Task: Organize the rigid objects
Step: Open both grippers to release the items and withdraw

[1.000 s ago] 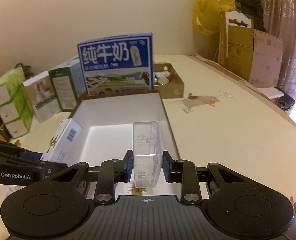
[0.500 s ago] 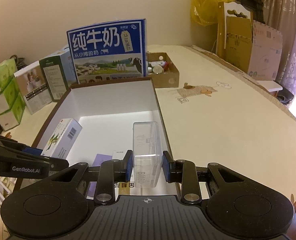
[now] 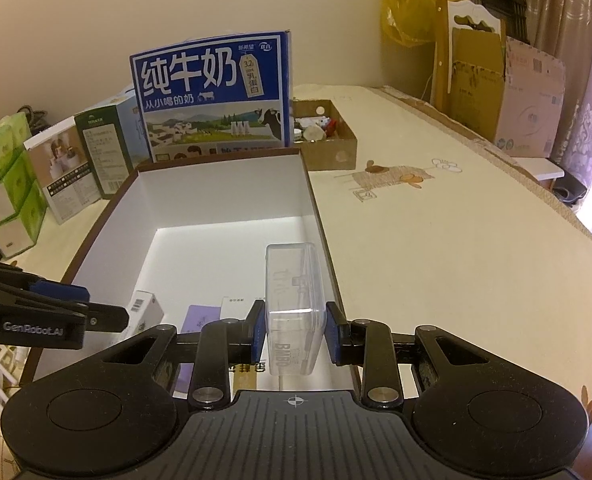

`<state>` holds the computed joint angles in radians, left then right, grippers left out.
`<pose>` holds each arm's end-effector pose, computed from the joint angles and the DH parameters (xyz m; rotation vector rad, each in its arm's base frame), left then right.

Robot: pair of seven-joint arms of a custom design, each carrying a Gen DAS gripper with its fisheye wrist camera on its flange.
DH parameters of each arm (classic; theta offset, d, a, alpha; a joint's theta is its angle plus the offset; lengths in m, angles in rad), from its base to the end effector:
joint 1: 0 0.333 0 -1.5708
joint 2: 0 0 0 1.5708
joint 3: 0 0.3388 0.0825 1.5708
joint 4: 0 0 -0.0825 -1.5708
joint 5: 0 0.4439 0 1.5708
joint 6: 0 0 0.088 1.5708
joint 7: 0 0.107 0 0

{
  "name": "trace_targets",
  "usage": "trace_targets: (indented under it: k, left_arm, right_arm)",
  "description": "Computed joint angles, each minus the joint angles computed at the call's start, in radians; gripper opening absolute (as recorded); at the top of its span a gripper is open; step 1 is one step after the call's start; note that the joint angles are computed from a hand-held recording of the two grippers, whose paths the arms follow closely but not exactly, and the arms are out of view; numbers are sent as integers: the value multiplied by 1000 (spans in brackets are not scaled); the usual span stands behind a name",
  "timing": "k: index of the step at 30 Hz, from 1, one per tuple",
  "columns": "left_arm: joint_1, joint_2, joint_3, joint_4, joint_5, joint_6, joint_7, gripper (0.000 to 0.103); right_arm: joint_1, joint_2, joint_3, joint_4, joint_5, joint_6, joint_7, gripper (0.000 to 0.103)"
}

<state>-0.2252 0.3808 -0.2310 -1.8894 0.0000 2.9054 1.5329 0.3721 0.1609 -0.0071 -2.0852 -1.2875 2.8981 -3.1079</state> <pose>0.6611 -0.3082 0.3669 -1.5516 2.2753 -0.8464 0.5790 0.2826 0.3759 -1.6432 1.7489 -0.7034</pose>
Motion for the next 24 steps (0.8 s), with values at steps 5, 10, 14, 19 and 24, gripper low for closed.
trace_targets:
  k: [5,10,14,19,24]
  left_arm:
    - [8,-20,-7,-25,-1,22,20,55]
    - [12,-38,-5,-51,-1,43,23,65]
    - [10,-54,-1,-70,1,56,21,65]
    - [14,-81,-1,-99,0,72,16,68]
    - [24,-119,-6,-139,-9,99,20,71]
  right_arm:
    - [7,5,0,11,-34,-5,16,41]
    - [7,-7,9,5,-83,4,66,56]
    - [2,-8,17,-1,-43,27,47,59]
    - [9,-18,18,-13,-18,38,50,60]
    - [15,-36,24,-26,-16,35,72,60]
